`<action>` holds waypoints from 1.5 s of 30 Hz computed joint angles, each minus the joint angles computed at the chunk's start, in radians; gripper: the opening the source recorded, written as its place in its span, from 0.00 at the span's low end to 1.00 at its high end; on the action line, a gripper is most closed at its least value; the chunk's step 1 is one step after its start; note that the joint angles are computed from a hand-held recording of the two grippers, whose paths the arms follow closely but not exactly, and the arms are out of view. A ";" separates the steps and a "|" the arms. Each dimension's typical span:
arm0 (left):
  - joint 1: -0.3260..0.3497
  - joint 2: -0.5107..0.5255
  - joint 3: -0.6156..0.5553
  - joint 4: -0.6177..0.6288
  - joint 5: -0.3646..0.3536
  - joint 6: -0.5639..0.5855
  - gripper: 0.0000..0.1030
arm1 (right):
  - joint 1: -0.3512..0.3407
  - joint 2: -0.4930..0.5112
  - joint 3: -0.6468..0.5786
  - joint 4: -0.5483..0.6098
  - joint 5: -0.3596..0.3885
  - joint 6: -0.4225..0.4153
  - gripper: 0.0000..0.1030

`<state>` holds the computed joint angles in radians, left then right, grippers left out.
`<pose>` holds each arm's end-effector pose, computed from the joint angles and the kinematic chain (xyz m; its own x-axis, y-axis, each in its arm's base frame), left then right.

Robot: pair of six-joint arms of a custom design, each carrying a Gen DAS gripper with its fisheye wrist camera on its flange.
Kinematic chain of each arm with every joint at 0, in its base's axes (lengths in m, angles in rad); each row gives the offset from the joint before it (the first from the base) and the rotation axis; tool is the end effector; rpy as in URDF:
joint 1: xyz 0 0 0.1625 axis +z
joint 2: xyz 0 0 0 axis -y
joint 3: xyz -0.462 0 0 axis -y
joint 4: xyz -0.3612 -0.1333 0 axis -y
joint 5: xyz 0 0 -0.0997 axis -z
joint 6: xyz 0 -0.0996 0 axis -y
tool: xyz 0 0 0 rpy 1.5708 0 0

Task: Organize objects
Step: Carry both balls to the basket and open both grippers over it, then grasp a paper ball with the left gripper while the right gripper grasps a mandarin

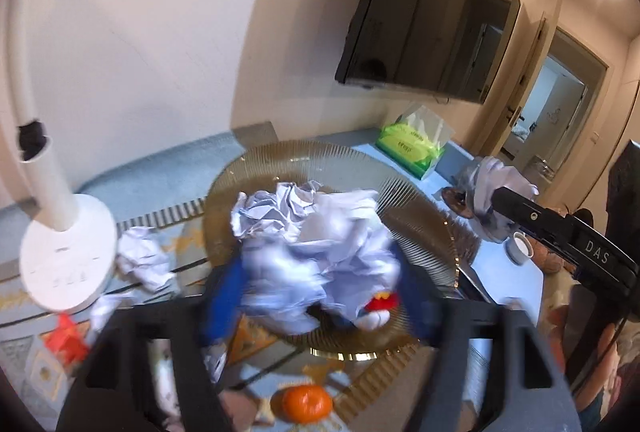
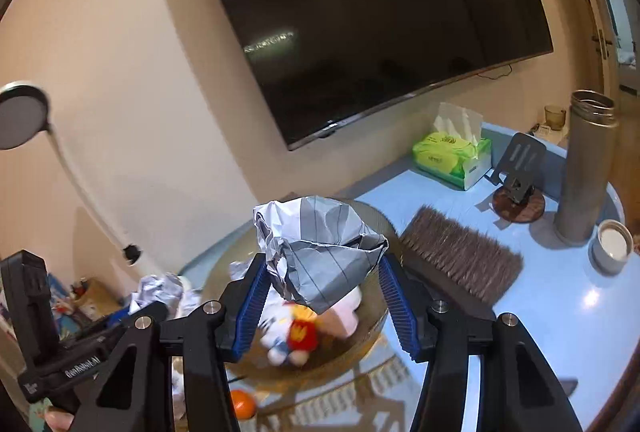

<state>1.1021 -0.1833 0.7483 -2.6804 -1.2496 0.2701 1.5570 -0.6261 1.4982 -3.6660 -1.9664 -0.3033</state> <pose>-0.2567 -0.8716 0.0241 -0.7839 0.4761 -0.3985 0.6180 0.6600 -0.4272 0.0849 -0.7283 0.2191 -0.8772 0.2561 0.4061 -0.2696 0.4371 -0.8580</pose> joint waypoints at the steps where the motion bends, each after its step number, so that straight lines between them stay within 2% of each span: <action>1: 0.004 0.014 -0.028 0.012 0.003 -0.002 0.90 | -0.006 0.008 -0.022 0.023 0.003 -0.001 0.63; 2: 0.009 0.020 -0.035 0.004 0.006 -0.008 0.90 | -0.013 0.016 -0.055 0.066 -0.004 -0.001 0.73; 4: 0.019 0.003 -0.020 0.027 -0.019 -0.027 0.90 | -0.022 0.027 -0.099 0.130 -0.023 -0.013 0.74; 6: 0.028 -0.035 0.037 0.008 -0.039 -0.039 0.90 | -0.025 0.037 -0.119 0.139 -0.056 -0.037 0.74; 10: 0.034 -0.158 0.252 -0.145 -0.045 -0.054 0.90 | -0.053 0.003 -0.050 0.137 0.014 -0.003 0.74; 14: 0.032 -0.306 0.492 -0.329 -0.025 -0.075 0.90 | -0.045 -0.024 0.035 0.115 0.051 0.016 0.74; 16: 0.029 -0.371 0.596 -0.417 -0.001 -0.079 0.94 | -0.025 -0.033 0.076 0.104 0.067 0.008 0.74; 17: 0.029 -0.400 0.650 -0.469 0.016 -0.083 1.00 | -0.012 -0.035 0.099 0.094 0.076 -0.005 0.75; 18: 0.030 -0.429 0.708 -0.527 0.038 -0.088 0.99 | 0.003 -0.033 0.116 0.084 0.082 -0.019 0.76; 20: 0.039 -0.471 0.802 -0.607 0.080 -0.097 0.99 | 0.026 -0.020 0.138 0.070 0.092 -0.042 0.90; 23: 0.062 -0.477 0.877 -0.689 0.201 -0.094 0.99 | 0.057 0.030 0.168 0.023 0.099 -0.098 0.92; 25: 0.089 -0.465 0.898 -0.714 0.241 -0.096 0.99 | 0.059 0.081 0.175 -0.034 0.103 -0.137 0.92; 26: 0.109 -0.454 0.899 -0.704 0.249 -0.103 0.99 | 0.056 0.125 0.174 -0.119 0.101 -0.179 0.92; 28: 0.133 -0.428 0.886 -0.706 0.251 -0.104 0.99 | 0.054 0.207 0.144 -0.246 0.035 -0.249 0.93; 29: 0.140 -0.417 0.882 -0.719 0.255 -0.100 0.99 | 0.048 0.233 0.127 -0.247 0.002 -0.242 0.93; 31: 0.144 -0.411 0.872 -0.692 0.261 -0.125 0.99 | 0.034 0.225 0.122 -0.181 0.010 -0.197 0.93; 32: 0.146 -0.412 0.879 -0.722 0.234 -0.100 0.99 | 0.034 0.224 0.123 -0.197 0.016 -0.207 0.93; 34: 0.139 -0.414 0.902 -0.766 0.246 -0.077 0.99 | 0.030 0.225 0.128 -0.247 0.031 -0.224 1.00; 35: 0.137 -0.413 0.904 -0.762 0.247 -0.069 0.99 | 0.025 0.227 0.121 -0.236 0.014 -0.208 1.00; 38: 0.126 -0.406 0.913 -0.778 0.266 -0.035 0.99 | 0.023 0.218 0.090 -0.111 -0.054 -0.131 1.00; 42: 0.105 -0.387 0.913 -0.803 0.307 0.036 0.99 | 0.025 0.220 0.061 -0.023 -0.091 -0.120 1.00; 45: 0.098 -0.381 0.908 -0.790 0.319 0.070 0.99 | 0.026 0.225 0.062 -0.033 -0.099 -0.136 1.00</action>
